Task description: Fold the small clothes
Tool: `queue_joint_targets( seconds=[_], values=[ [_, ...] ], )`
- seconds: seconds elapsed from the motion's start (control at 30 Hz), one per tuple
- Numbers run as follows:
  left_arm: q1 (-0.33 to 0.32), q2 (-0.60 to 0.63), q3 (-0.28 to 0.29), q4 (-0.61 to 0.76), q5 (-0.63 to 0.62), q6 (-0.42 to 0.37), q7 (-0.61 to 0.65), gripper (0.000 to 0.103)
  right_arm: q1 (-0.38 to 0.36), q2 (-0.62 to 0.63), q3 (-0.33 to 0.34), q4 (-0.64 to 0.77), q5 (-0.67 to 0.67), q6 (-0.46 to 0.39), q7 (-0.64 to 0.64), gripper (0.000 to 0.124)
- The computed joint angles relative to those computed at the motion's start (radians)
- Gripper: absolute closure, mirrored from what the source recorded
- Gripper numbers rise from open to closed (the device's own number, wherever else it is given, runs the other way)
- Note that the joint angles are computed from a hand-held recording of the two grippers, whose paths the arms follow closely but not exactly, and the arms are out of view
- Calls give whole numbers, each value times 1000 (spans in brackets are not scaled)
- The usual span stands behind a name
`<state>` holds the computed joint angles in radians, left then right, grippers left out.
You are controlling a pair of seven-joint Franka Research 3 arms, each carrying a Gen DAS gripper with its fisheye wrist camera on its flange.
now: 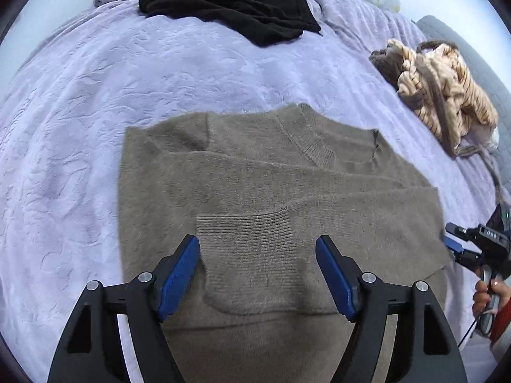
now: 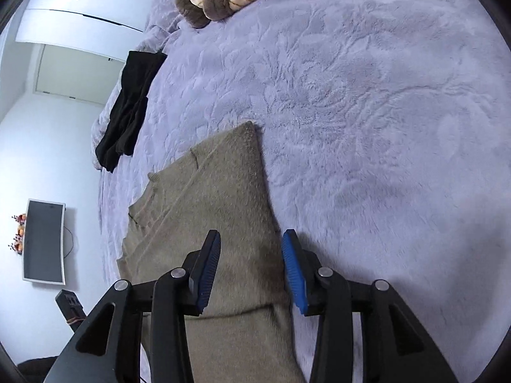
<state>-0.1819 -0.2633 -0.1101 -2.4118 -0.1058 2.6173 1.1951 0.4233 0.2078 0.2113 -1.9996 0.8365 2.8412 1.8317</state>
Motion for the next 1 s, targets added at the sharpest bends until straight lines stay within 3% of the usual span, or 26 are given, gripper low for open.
queue_joint_targets(
  seconds=[0.1, 0.17, 0.2, 0.33, 0.4, 0.43, 0.53, 0.77, 1.0],
  values=[
    [24, 41, -35, 11, 93, -40, -63, 27, -33, 84, 28, 70, 82, -38, -63, 81],
    [20, 26, -34, -22, 104, 3, -58, 27, -43, 97, 41, 98, 104, -66, -114, 110],
    [18, 24, -33, -26, 111, 4, -54, 27, -45, 95, 43, 106, 104, -83, -135, 115],
    [13, 28, -35, -29, 135, 2, -50, 27, 0, 62, -16, 118, -88, -117, -102, 115],
    [11, 35, -35, -25, 134, 2, -53, 26, 71, 85, -111, 163, -399, -219, 71, 115],
    [12, 36, -37, -25, 139, 1, -60, 26, 83, 100, -125, 185, -490, -255, 117, 115],
    [9, 38, -29, -28, 131, 15, -43, 26, 87, 121, -120, 198, -565, -261, 166, 114],
    [13, 27, -32, -43, 143, 28, -48, 26, 117, 32, -117, 137, -712, -259, 307, 109],
    [14, 36, -43, -33, 174, 22, -91, 24, 139, 29, -79, 161, -807, -299, 289, 110]
  ],
)
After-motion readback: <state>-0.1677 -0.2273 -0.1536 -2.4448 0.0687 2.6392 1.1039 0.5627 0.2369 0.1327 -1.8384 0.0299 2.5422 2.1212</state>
